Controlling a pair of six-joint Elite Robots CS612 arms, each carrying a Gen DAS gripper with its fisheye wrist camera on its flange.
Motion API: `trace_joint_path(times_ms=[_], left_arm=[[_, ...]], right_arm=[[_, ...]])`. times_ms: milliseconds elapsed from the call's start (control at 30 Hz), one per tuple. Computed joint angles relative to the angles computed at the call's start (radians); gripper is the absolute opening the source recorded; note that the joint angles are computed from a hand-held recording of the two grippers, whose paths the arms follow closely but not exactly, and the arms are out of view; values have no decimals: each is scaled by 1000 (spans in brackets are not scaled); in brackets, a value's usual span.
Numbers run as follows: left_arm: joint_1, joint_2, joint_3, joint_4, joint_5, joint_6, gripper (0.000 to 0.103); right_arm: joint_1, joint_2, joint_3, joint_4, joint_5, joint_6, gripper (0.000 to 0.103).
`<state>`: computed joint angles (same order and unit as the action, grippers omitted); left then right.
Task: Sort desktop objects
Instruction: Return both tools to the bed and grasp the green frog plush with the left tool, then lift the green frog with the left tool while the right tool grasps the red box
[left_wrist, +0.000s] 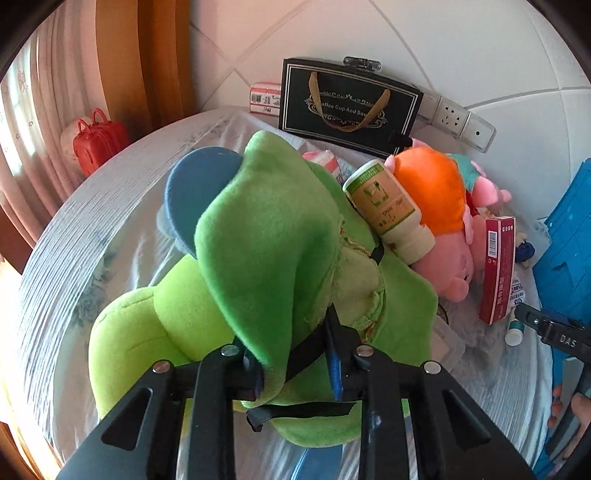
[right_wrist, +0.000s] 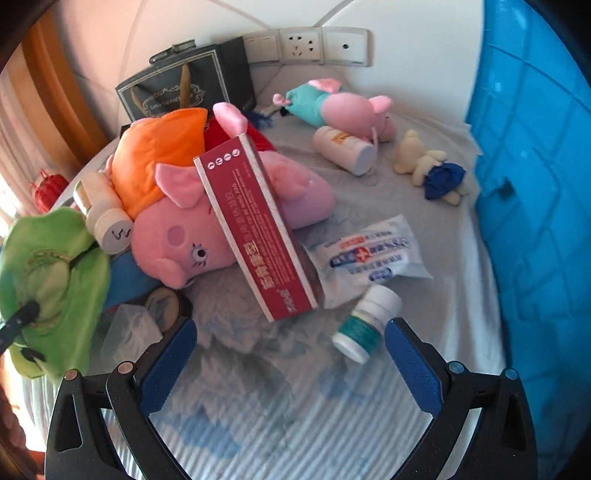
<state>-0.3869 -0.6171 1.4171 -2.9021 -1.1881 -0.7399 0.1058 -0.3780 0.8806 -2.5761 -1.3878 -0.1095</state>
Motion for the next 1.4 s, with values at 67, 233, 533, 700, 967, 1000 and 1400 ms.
trace_joint_path(times_ms=[67,233,533,700,967,1000,1400], left_arm=[[0,0,-1,-19,-3,18,23],[-2,-1,-2,-40,4,29,21],[-27,-43,50,-86,59,57,19],[-64,-84,108,-158,178,127,19],[-97,-134,185,-272,203,184,19],[-99,-138,192,-271,196,180,19],[-61,-117,150,152,-54,-53,27]], right_arm=[[5,28,-49,18,2,4,103],[18,92,-168,54,-6,-15,98],[23,118,-227,74,12,-53,46],[17,7,-34,-73,42,-46,45],[8,-176,262,-302,98,-63,45],[7,-196,294,-317,97,-67,45],[-9,-265,439,-284,78,-97,45]])
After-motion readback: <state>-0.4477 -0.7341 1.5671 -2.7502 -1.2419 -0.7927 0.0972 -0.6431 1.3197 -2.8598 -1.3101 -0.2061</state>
